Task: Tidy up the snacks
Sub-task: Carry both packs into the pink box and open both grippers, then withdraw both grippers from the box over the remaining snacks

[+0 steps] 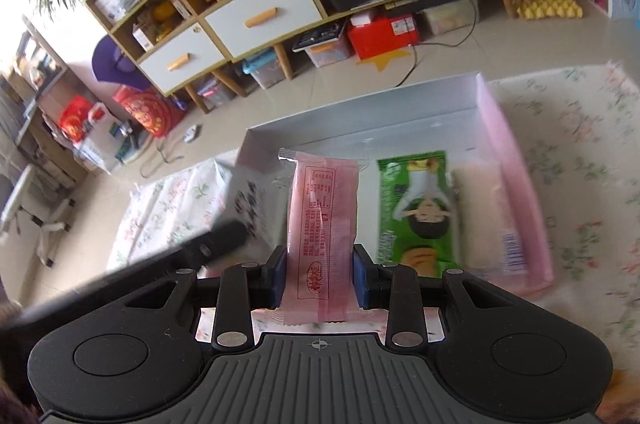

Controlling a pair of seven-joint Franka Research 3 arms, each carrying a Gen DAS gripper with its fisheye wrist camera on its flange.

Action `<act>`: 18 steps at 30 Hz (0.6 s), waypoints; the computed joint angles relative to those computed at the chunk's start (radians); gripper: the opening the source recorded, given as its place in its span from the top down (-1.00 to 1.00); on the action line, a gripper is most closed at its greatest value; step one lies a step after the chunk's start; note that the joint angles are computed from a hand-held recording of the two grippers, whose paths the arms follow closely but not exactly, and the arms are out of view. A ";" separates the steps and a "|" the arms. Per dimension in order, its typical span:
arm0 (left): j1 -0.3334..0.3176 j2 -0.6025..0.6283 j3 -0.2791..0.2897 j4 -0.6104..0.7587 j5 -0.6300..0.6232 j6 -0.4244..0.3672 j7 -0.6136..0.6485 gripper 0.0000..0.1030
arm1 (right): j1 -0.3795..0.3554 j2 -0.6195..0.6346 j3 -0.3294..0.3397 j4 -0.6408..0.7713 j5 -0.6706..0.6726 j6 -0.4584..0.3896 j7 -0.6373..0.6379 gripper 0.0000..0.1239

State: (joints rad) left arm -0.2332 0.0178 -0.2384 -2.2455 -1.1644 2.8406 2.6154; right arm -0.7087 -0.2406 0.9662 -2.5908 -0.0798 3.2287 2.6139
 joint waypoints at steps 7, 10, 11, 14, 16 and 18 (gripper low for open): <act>0.025 -0.056 0.042 -0.022 0.036 -0.102 -0.035 0.79 | 0.046 -0.094 -0.044 -0.036 -0.017 -0.040 0.046 0.18; 0.029 -0.086 0.062 -0.039 0.029 -0.127 -0.043 0.74 | 0.162 -0.114 -0.164 -0.062 0.006 -0.056 0.050 0.18; 0.029 -0.091 0.066 -0.040 0.033 -0.130 -0.055 0.74 | 0.208 -0.123 -0.210 -0.074 0.013 -0.060 0.047 0.18; 0.024 -0.116 0.078 -0.055 0.034 -0.142 -0.066 0.69 | 0.266 -0.185 -0.261 -0.100 0.012 -0.094 0.059 0.18; 0.020 -0.135 0.085 -0.068 0.042 -0.152 -0.077 0.65 | 0.316 -0.221 -0.301 -0.111 0.004 -0.124 0.058 0.18; 0.012 -0.156 0.089 -0.083 0.062 -0.153 -0.101 0.59 | 0.368 -0.259 -0.340 -0.121 -0.009 -0.171 0.052 0.18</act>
State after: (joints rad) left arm -0.2209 -0.1377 -0.1496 -2.3281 -1.1020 2.6875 2.5146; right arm -0.3407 -0.4993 0.6258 -2.7113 -0.0884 3.0578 2.6661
